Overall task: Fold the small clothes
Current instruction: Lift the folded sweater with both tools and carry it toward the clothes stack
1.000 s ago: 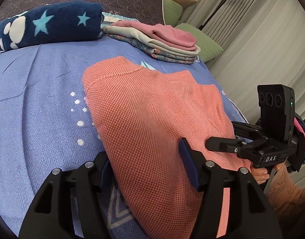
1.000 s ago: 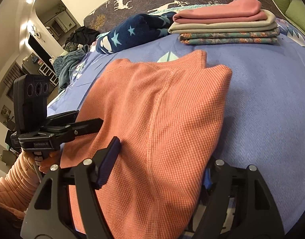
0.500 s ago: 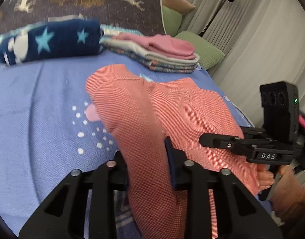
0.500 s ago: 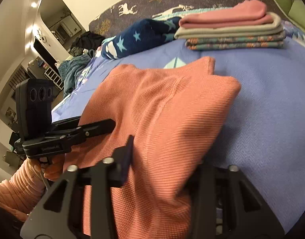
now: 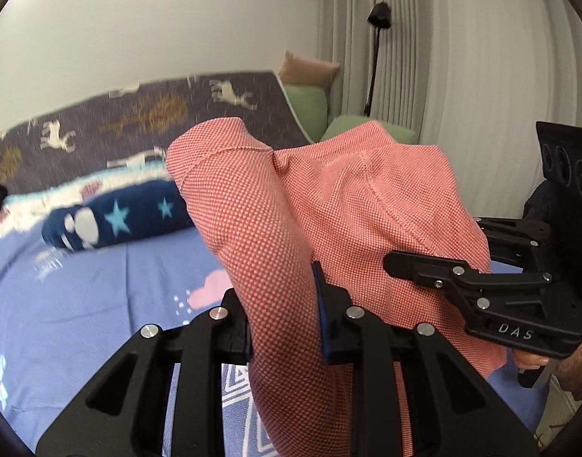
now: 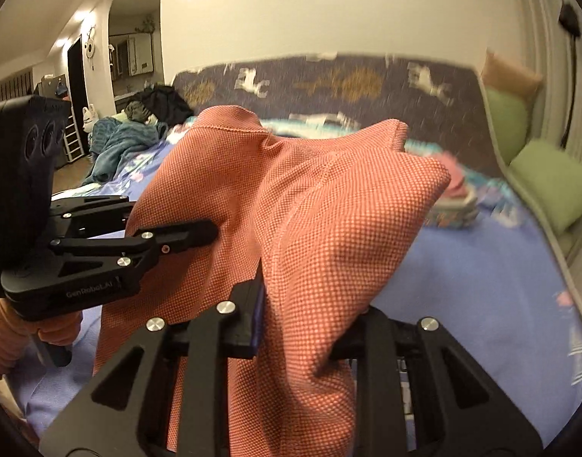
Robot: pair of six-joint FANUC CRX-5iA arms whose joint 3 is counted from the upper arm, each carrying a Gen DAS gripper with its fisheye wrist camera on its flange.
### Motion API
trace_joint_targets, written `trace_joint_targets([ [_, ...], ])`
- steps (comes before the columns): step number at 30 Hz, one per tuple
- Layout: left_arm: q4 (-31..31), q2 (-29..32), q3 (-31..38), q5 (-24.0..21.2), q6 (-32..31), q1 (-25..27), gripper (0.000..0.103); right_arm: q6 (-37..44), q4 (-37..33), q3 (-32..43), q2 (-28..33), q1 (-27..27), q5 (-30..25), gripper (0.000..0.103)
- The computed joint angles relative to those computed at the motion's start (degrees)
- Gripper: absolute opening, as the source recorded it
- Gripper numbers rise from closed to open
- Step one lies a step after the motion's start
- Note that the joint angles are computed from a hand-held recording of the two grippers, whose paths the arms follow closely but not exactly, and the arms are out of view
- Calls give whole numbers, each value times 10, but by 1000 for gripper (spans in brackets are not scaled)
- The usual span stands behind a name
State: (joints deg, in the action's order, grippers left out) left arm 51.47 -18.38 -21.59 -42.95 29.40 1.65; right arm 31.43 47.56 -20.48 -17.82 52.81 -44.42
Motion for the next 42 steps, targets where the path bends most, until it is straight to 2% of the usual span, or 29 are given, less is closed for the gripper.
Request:
trace_joint_targets([
  [5, 17, -30, -4, 18, -4, -17, 25, -50, 90, -22, -29, 34, -32, 24],
  [10, 11, -26, 28, 39, -11, -47, 25, -75, 146, -34, -56, 48, -52, 24],
  [13, -5, -5, 70, 65, 3, -72, 25, -63, 162, -31, -66, 28, -33, 24],
  [18, -13, 25, 114, 104, -13, -104, 25, -51, 171, -5, -63, -22, 5, 24],
  [22, -36, 56, 151, 108, 0, -112, 25, -48, 216, -1, -55, -46, 12, 24],
  [27, -62, 87, 184, 117, 15, -129, 25, -29, 200, 22, -34, -82, 30, 24],
  [31, -92, 125, 233, 100, 50, -131, 25, -17, 189, 37, -16, -111, 49, 24],
  [36, -150, 163, 284, 121, 81, -146, 25, 0, 169, 61, 11, -153, 85, 24],
  [42, -238, 234, 393, 93, 172, -149, 25, 74, 102, 131, 64, -192, 107, 24],
])
